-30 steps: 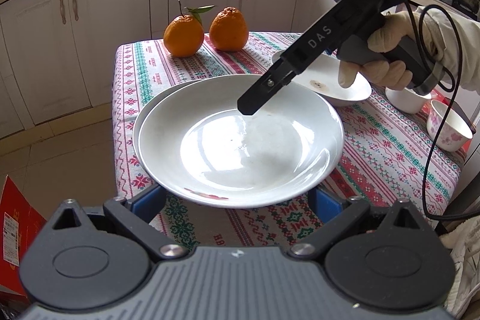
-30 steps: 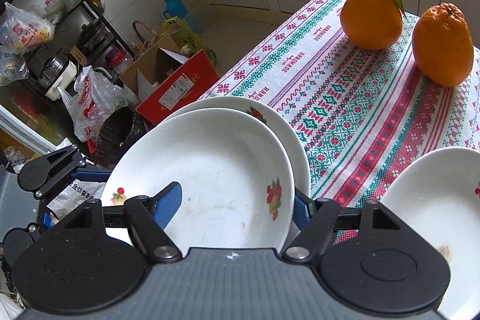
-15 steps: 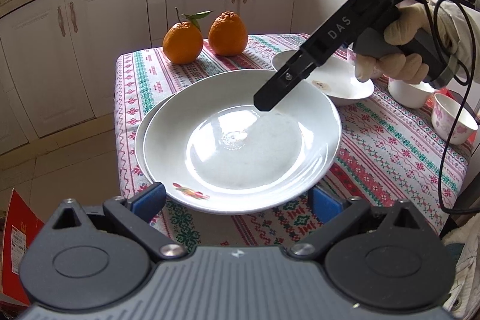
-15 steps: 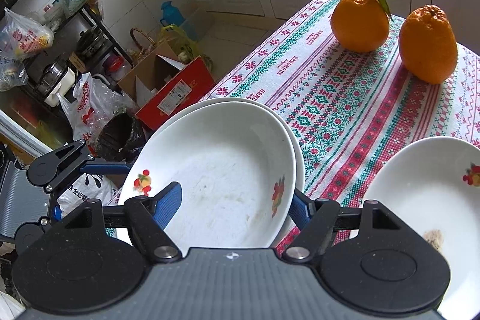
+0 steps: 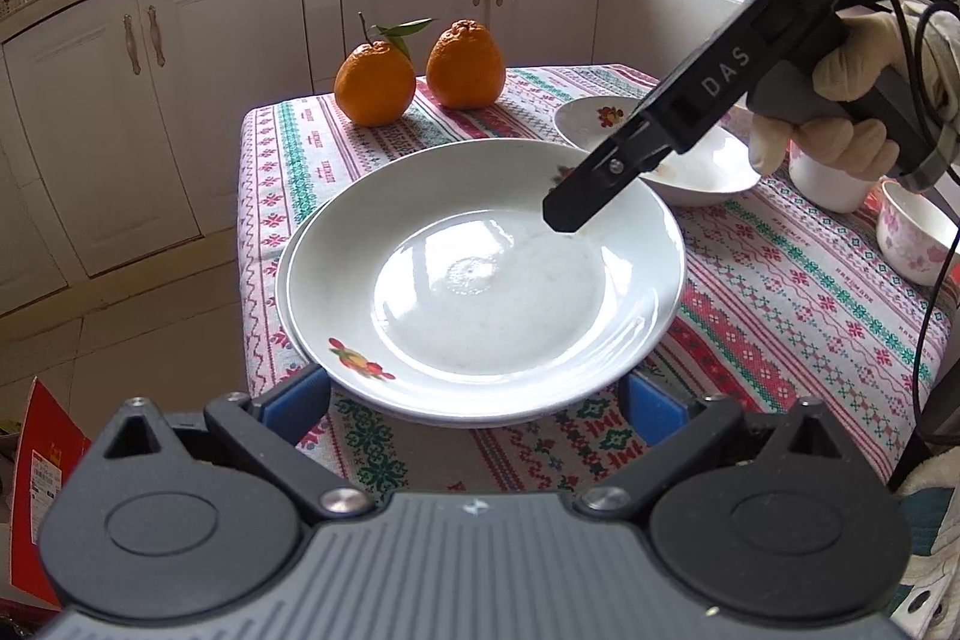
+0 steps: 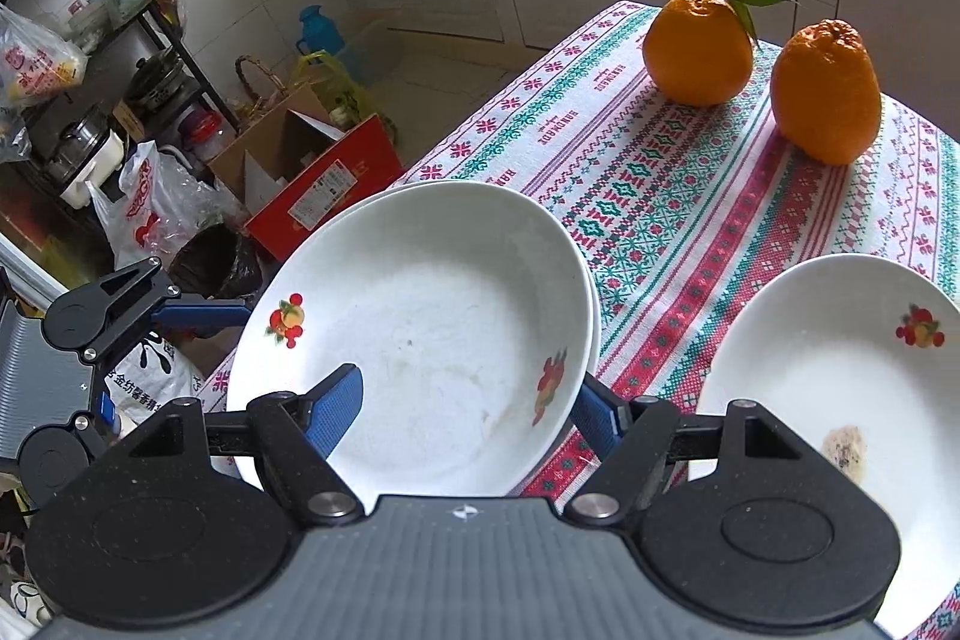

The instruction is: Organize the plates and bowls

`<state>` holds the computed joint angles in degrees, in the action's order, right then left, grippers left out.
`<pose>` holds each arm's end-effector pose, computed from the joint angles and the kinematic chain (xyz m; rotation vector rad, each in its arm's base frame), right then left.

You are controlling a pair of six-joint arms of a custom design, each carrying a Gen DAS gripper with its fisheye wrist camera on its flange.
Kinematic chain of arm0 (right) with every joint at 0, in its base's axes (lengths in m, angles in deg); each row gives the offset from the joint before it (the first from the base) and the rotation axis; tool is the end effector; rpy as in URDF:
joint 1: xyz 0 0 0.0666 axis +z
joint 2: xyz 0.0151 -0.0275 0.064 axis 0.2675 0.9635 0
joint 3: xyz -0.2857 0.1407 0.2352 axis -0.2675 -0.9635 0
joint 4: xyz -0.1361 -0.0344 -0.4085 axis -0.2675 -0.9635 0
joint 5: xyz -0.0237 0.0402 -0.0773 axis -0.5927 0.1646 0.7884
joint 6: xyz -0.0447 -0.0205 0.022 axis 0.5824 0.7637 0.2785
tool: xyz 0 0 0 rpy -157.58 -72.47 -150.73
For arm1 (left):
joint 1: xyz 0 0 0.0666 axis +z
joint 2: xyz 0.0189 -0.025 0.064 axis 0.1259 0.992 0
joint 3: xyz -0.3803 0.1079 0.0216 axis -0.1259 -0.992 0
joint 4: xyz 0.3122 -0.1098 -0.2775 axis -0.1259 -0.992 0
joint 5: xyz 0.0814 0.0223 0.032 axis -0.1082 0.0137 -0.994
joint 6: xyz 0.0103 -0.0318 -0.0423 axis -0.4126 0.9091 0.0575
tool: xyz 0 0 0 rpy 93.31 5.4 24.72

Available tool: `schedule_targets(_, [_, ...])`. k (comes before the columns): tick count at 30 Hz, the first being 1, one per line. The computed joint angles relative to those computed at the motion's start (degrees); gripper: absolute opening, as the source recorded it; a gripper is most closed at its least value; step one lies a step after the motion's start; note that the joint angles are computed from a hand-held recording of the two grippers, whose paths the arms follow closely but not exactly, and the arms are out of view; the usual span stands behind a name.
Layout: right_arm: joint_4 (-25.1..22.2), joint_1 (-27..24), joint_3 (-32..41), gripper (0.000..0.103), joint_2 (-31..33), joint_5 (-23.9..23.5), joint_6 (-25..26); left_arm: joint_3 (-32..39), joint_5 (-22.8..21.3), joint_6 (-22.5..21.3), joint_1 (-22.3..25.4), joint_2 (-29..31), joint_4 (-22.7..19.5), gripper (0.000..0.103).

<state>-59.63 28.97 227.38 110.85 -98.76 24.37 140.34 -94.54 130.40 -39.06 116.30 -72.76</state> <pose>0.7554 0.2016 0.3101 -1.5237 2.2871 0.7950 0.4859 -0.4786 0.2656 -0.1202 2.2886 0.0497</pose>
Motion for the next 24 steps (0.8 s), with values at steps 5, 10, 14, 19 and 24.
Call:
schedule_targets(5, [2.1,-0.5,-3.2,0.08,-1.8,0.2,-0.1,-0.1,-0.3,0.2,0.0,0.0,-0.1,0.102])
schedule_targets(10, [6.7,-1.5,-9.7,0.088,-5.7,-0.5,-1.2,0.4,-0.4,1.0,-0.2,0.2,-1.0,0.102])
schedule_targets(14, [14.0,-2.7,-18.3,0.097,-11.0,-0.6,-2.7,0.6,-0.7,2.1,-0.6,0.2,-1.4,0.102])
schedule_targets(19, [27.9,-4.4,-32.8,0.103,-20.1,-0.5,-4.8,1.7,-3.4,2.9,-1.9,0.3,-2.3,0.102])
schedule_targets(24, [41.3,-6.0,-44.4,0.103,-27.0,1.4,-8.5,4.2,-6.0,1.5,-3.0,1.2,-2.9,0.102])
